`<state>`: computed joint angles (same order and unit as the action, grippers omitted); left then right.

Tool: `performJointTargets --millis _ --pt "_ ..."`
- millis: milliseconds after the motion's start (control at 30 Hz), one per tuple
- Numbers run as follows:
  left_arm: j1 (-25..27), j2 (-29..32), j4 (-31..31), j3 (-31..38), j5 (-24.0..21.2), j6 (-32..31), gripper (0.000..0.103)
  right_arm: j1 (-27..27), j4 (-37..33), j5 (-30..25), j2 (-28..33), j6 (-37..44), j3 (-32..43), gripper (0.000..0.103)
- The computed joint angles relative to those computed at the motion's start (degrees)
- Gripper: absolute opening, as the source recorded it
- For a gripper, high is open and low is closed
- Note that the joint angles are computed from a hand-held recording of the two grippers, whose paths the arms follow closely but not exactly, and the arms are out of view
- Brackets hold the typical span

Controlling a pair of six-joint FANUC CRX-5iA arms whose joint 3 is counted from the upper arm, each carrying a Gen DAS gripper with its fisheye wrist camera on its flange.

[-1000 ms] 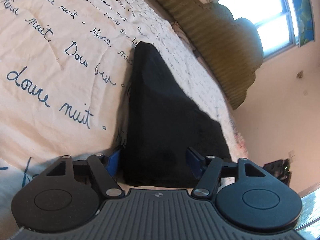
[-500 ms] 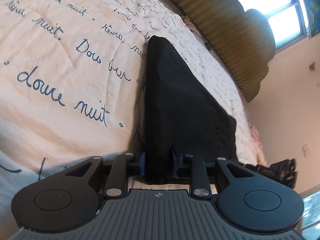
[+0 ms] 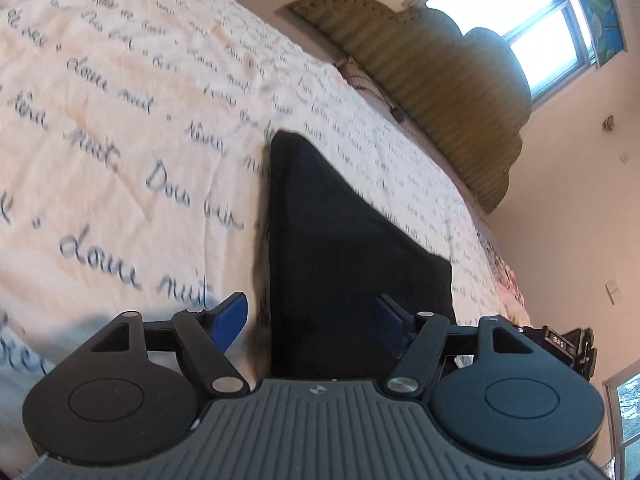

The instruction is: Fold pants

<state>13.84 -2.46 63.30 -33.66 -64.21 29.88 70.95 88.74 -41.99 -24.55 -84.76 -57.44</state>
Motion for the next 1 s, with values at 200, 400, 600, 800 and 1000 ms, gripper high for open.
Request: performJointTargets --millis 200,400,600,800,1000 --pt "-3.85 6.79 0.28 5.39 1.71 4.65 0.071 -6.24 7.63 2.5 -3.42 -13.55 -4.4 0.062" --pt "-7.13 11.2 2.64 7.62 3.84 3.76 0.072 -13.54 4.18 13.76 0.39 -6.06 -1.28 0.062" --pt "-8.15 13.55 6.15 8.01 2.66 3.54 0.073 -20.63 10.91 22.72 4.59 -5.02 1.96 0.061" --pt "-9.62 12.79 3.1 7.94 6.53 4.0 0.021 -22.18 13.3 23.49 7.36 -5.45 3.61 0.03" --pt "-9.95 10.92 -0.52 7.57 9.78 3.05 0.02 -14.26 1.58 15.25 6.92 6.12 4.75 0.017"
